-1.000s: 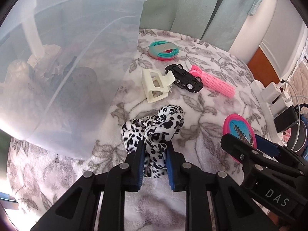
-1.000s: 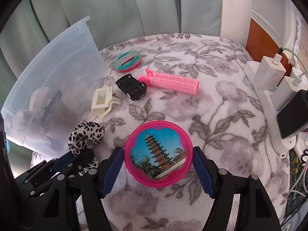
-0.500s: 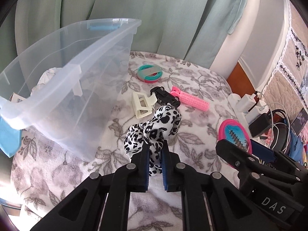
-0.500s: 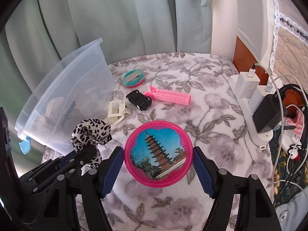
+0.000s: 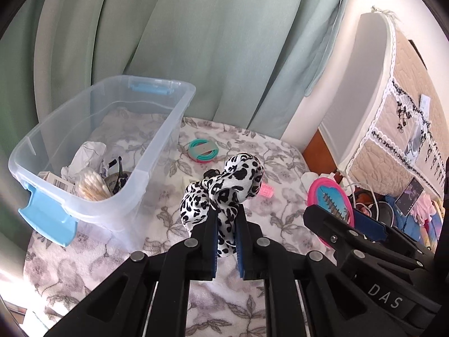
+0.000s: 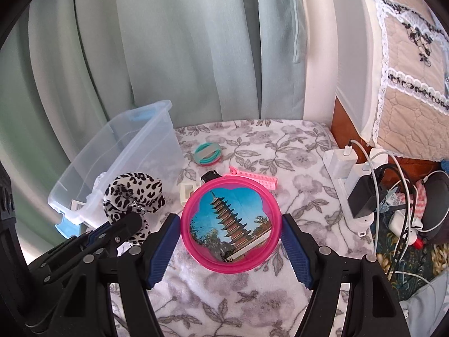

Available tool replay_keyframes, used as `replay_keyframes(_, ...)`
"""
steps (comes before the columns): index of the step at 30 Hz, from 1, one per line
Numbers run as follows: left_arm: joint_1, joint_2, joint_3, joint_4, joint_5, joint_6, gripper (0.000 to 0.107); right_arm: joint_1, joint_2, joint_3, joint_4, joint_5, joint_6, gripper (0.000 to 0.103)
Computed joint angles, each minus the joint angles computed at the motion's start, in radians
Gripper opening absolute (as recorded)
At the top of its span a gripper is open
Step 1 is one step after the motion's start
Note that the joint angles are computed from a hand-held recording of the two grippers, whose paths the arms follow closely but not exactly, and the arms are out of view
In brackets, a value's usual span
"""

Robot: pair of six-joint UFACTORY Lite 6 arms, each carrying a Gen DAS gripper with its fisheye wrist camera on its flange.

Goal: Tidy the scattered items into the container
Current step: 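Carry the scrunchie in the left tool and mirror in the right tool over the container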

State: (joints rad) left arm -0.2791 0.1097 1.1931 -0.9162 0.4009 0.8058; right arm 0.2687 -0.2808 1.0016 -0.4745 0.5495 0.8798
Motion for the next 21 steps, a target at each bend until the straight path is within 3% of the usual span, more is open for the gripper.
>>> replay_keyframes(11,0.118,-0.119,0.014,-0.180,0.091,0.177,0.011,0.190,-0.005,0.173,-0.243,0.154,0.202,0.075)
replay_keyframes(21,0.266,-0.119,0.065,-0.259,0.154,0.250,0.011,0.304,0.132,0.385,-0.337,0.183,0.248,0.075)
